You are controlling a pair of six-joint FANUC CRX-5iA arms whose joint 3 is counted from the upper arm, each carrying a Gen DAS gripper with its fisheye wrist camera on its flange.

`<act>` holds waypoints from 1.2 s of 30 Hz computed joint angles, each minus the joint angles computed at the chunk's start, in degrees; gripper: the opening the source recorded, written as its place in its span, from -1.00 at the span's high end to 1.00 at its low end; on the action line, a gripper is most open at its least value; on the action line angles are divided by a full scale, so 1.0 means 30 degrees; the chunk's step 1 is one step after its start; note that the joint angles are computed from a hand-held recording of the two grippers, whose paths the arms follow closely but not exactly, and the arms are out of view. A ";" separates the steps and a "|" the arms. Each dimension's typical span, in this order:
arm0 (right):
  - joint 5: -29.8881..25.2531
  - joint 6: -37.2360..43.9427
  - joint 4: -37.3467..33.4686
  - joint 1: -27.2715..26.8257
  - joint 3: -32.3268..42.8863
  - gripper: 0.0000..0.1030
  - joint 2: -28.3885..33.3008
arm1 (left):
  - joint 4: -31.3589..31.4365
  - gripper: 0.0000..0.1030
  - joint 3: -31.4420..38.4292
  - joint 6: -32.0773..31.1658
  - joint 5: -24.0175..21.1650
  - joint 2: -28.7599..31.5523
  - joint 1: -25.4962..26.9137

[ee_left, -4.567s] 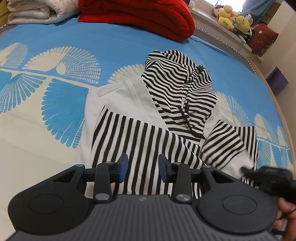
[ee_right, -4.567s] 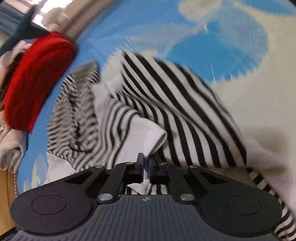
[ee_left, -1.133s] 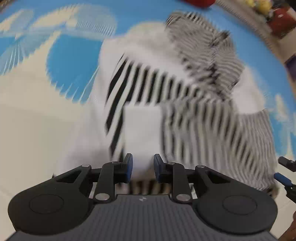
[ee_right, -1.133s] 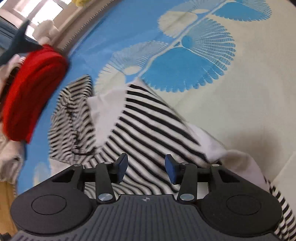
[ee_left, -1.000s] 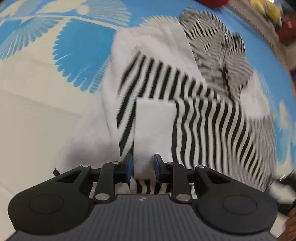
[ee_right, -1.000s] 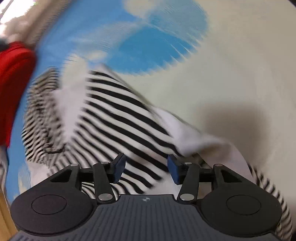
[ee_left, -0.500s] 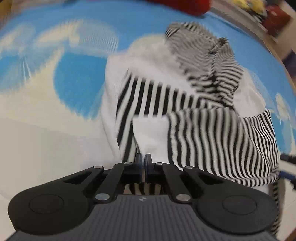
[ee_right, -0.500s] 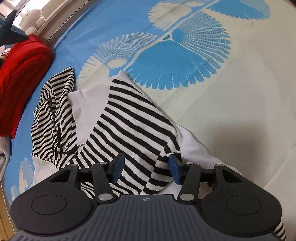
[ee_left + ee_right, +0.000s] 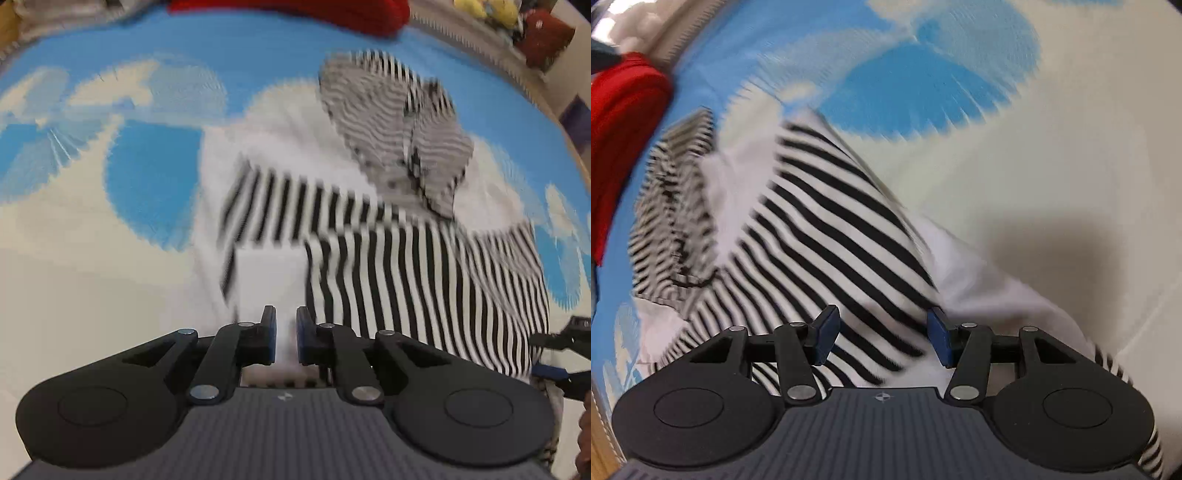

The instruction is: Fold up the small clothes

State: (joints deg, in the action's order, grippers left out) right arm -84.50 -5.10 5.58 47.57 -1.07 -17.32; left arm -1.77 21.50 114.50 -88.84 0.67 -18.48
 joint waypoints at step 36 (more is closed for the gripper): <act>-0.1890 1.0664 0.8287 0.2706 0.0675 -0.14 -0.0104 | -0.6803 -0.19 0.7380 0.0628 0.5318 0.4375 -0.2411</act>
